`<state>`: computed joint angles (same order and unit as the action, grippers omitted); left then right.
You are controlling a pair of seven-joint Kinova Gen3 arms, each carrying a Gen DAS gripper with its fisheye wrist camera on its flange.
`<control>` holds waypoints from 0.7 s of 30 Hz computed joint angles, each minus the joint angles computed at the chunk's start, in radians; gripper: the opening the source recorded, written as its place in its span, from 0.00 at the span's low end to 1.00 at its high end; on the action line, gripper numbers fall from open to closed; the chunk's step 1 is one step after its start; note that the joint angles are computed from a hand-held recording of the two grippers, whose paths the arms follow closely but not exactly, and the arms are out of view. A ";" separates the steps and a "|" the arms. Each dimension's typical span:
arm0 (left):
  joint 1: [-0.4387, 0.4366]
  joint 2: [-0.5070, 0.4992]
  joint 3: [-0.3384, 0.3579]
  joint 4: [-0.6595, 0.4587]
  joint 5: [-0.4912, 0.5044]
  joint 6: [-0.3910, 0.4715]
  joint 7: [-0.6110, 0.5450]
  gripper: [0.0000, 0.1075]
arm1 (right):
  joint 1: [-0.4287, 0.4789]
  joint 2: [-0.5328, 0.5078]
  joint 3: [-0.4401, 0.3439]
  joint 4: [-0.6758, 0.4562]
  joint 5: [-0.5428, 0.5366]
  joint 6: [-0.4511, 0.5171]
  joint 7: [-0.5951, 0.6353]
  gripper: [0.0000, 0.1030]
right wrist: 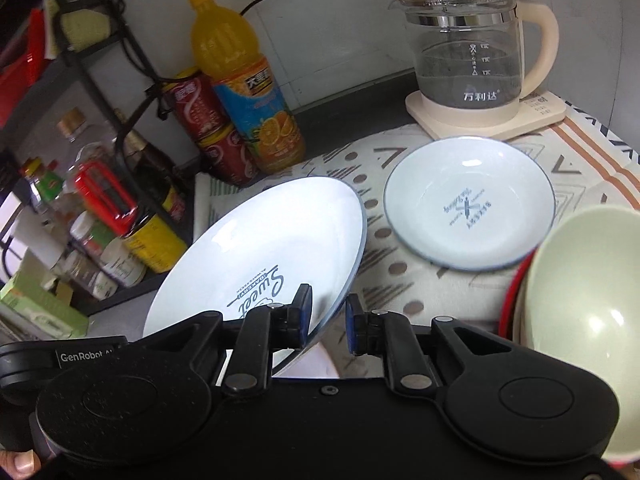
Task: Organize plates and bowls
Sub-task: 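Lift the 'Sweet' plate and carry it over the flower-motif plate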
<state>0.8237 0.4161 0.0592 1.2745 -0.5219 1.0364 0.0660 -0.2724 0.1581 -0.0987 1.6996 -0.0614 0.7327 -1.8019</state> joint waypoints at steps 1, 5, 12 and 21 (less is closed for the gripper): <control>0.017 -0.003 -0.003 0.003 -0.009 0.013 0.019 0.14 | 0.004 -0.012 -0.003 0.008 -0.010 0.006 0.012 0.16; 0.064 -0.015 0.003 0.023 -0.031 0.049 0.099 0.14 | 0.022 -0.057 -0.011 0.050 -0.060 0.015 0.080 0.16; 0.114 -0.033 0.032 0.078 -0.050 0.076 0.246 0.14 | 0.027 -0.108 -0.009 0.101 -0.100 0.058 0.147 0.16; 0.134 -0.031 0.053 0.109 -0.051 0.082 0.349 0.14 | 0.029 -0.131 -0.004 0.127 -0.123 0.107 0.205 0.17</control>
